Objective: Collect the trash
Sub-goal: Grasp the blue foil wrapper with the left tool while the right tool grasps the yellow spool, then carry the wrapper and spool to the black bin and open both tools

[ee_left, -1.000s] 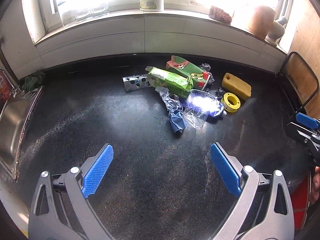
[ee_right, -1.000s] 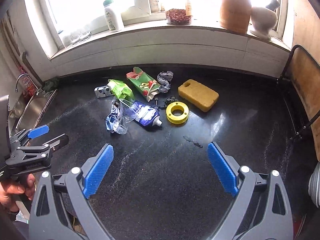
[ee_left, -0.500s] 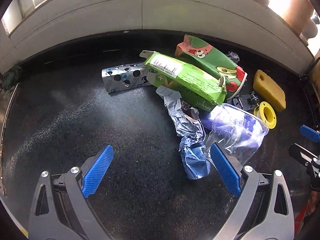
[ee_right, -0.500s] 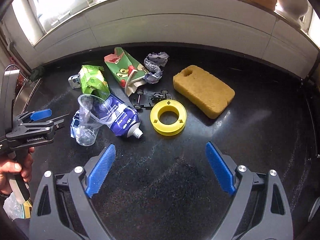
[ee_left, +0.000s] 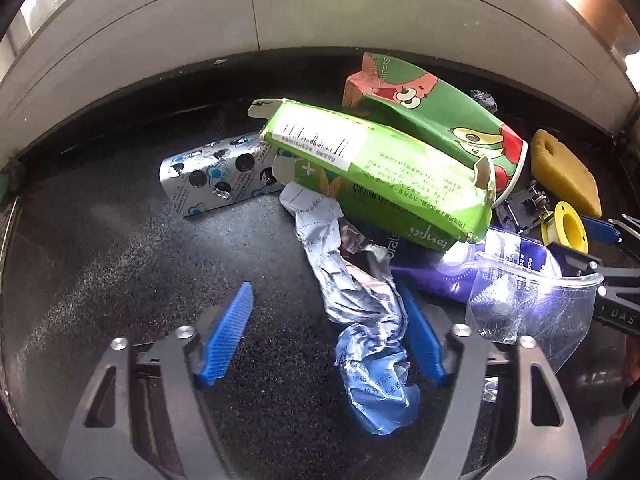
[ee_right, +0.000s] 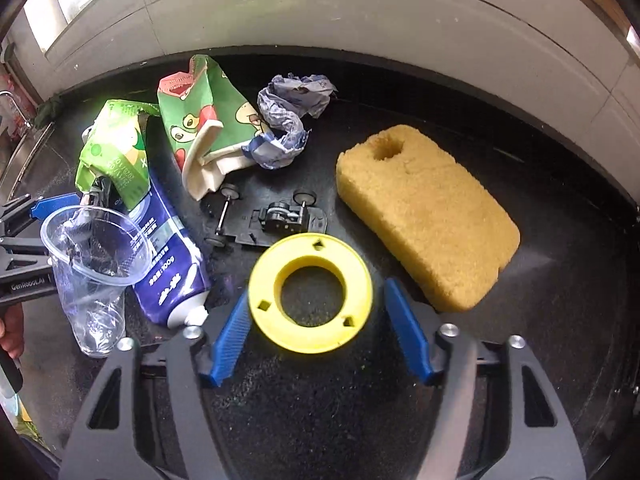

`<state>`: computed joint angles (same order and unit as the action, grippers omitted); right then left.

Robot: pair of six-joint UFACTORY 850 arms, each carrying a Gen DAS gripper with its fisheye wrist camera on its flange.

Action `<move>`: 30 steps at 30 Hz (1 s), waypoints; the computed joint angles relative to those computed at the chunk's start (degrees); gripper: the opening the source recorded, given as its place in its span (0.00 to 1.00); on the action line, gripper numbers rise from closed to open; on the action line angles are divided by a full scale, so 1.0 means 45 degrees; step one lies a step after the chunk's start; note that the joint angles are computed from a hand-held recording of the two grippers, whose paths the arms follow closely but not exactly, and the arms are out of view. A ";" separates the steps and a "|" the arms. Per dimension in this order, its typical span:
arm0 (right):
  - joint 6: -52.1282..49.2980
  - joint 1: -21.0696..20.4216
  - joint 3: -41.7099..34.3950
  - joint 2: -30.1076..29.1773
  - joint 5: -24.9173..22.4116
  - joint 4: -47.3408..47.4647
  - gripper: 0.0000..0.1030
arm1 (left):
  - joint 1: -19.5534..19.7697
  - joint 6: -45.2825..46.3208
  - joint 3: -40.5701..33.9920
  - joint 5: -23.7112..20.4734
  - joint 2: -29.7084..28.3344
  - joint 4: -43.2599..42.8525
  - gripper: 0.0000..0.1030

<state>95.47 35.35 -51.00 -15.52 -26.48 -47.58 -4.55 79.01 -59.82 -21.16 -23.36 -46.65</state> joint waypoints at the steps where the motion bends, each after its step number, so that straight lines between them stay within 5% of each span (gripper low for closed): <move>1: 0.0042 0.0014 0.0028 0.0031 0.0075 -0.0017 0.53 | 0.0001 0.0218 0.0023 0.0023 0.0040 -0.0104 0.43; 2: 0.0052 0.0065 0.0026 0.0033 0.0053 -0.0027 0.53 | 0.0007 0.0403 0.0058 0.0028 0.0088 -0.0141 0.33; 4: 0.0081 0.0188 0.0012 0.0056 0.0004 0.0074 0.53 | 0.0057 0.0214 0.0059 -0.0242 0.0142 0.0194 0.32; 14: 0.1769 0.1500 0.0348 0.1341 -0.1469 -0.0059 0.53 | 0.0803 0.1521 0.1384 -0.0807 0.1986 -0.0531 0.32; 30: 0.3600 0.4504 -0.0213 0.2152 -0.4151 0.0358 0.53 | 0.3176 0.3338 0.3733 -0.2793 0.5106 -0.0595 0.32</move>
